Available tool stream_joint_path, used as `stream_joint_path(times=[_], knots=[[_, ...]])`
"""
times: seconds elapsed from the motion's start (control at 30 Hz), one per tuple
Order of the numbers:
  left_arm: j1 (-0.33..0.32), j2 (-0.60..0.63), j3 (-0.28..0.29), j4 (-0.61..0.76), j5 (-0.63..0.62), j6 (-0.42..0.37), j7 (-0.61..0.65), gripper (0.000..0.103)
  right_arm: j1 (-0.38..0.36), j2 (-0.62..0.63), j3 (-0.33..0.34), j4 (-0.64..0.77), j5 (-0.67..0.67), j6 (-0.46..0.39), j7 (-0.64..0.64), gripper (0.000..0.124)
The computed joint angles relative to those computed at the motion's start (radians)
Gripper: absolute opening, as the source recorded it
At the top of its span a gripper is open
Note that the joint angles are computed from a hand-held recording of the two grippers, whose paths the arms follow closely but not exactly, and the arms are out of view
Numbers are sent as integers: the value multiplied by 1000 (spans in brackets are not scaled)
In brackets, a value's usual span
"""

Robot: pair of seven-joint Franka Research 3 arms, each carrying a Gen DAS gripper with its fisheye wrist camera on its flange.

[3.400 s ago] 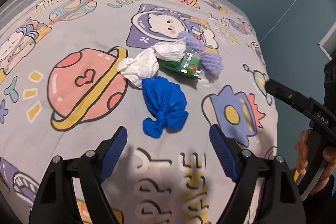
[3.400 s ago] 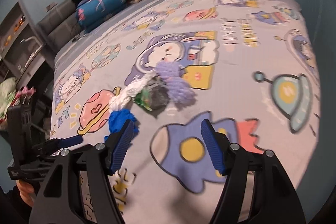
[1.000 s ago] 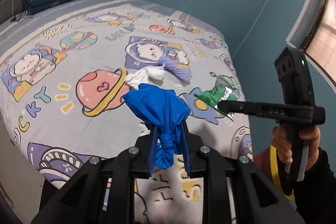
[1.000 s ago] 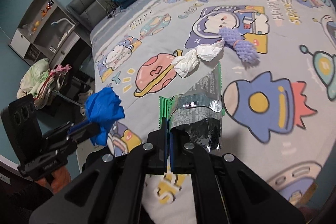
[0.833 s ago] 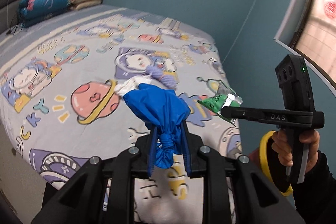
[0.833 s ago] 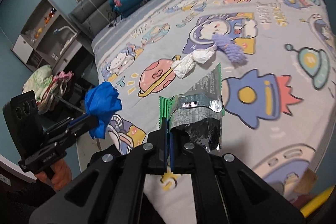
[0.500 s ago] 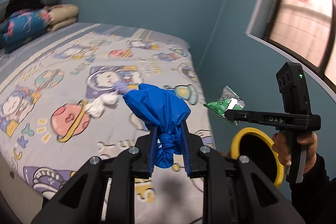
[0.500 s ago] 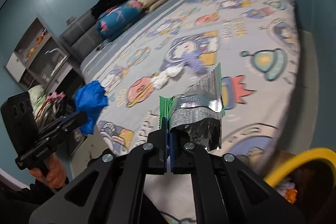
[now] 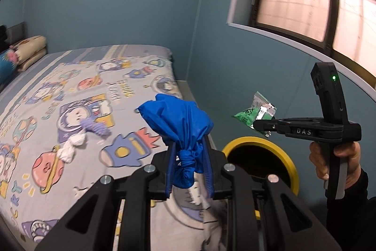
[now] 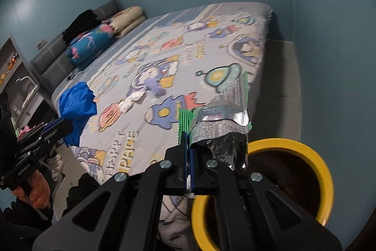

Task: Collect trash
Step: 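Carry the blue glove and green wrapper over the yellow-rimmed bin, then open the left tool and right tool to drop both items into the bin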

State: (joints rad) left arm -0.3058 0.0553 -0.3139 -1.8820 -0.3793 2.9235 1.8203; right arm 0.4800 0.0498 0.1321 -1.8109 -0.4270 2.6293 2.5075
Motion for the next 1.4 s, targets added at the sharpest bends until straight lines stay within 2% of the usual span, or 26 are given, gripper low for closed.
stream_joint_path(times=[0.13,0.2,0.3,0.53,0.67,0.9,1.23,1.4], knots=[[-15,60,-30,68,8,-15,32,20,-23,-81,1,-88,-71,8,107,1],[-30,83,-33,88,68,-9,-16,20,-47,-117,15,-127,-106,9,158,1],[-20,159,-72,169,54,-71,-12,20,-86,-152,29,-176,-107,17,199,1],[-53,277,-76,283,196,-149,-123,20,-122,-161,45,-230,11,12,143,1],[-54,311,-86,306,225,-182,-159,20,-126,-163,45,-253,74,6,95,1],[-48,355,-121,348,211,-256,-137,20,-134,-164,45,-276,135,6,58,1],[-61,370,-135,360,185,-309,-87,20,-146,-184,39,-313,217,32,31,2],[-46,364,-147,349,141,-308,-54,22,-154,-184,42,-306,234,24,32,2]])
